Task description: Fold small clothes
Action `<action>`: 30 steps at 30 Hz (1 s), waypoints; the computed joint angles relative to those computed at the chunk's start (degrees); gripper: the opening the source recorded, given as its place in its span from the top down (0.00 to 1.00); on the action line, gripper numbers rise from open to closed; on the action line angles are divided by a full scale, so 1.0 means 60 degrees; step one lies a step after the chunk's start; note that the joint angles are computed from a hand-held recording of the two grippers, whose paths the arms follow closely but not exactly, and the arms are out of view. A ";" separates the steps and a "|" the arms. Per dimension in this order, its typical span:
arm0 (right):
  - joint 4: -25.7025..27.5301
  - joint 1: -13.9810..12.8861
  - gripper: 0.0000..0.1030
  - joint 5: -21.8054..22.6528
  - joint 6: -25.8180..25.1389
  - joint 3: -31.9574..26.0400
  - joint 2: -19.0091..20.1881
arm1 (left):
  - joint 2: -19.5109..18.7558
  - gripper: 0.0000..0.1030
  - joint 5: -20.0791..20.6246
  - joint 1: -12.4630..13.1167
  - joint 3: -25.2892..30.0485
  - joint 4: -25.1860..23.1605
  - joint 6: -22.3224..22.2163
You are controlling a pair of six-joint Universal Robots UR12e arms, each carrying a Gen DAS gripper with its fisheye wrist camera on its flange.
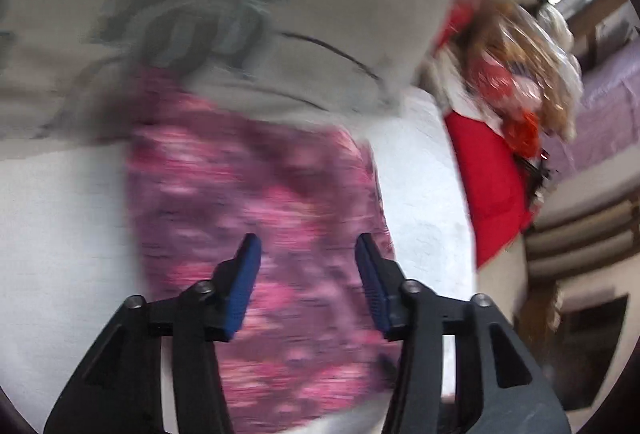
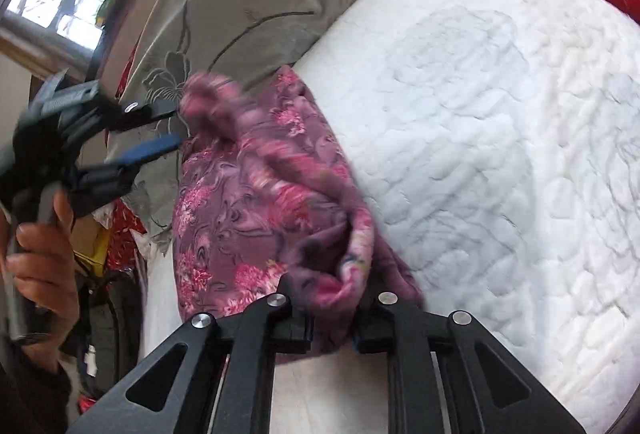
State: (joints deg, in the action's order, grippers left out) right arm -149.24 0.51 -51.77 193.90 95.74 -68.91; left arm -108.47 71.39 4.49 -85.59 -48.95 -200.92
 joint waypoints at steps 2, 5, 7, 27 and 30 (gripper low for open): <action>-0.0702 -0.0164 0.78 0.0109 0.0318 0.0086 -0.0098 | 0.0183 0.53 0.0243 0.0156 -0.0364 0.0106 -0.0060; -0.2098 -0.0221 0.68 -0.0082 0.0890 -0.0189 0.0038 | 0.0392 0.53 0.0036 0.0407 -0.0928 0.0191 -0.0335; -0.1350 -0.0092 0.60 0.0361 0.0155 -0.1166 0.0515 | 0.0438 0.53 -0.0252 0.0481 -0.1207 0.0200 -0.0496; 0.2841 0.0958 0.96 -0.1569 -0.2389 -0.4607 0.2515 | 0.0361 0.53 0.1183 0.0004 -0.1394 0.0777 -0.0139; 0.2288 0.0789 0.90 -0.0955 -0.2009 -0.4098 0.2236 | 0.0435 0.53 0.1440 -0.0054 -0.1426 0.0664 -0.0044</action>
State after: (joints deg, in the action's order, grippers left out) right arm -135.51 5.24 -57.50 181.85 71.15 -55.50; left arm -105.86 80.03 4.17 -94.14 -44.97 -201.18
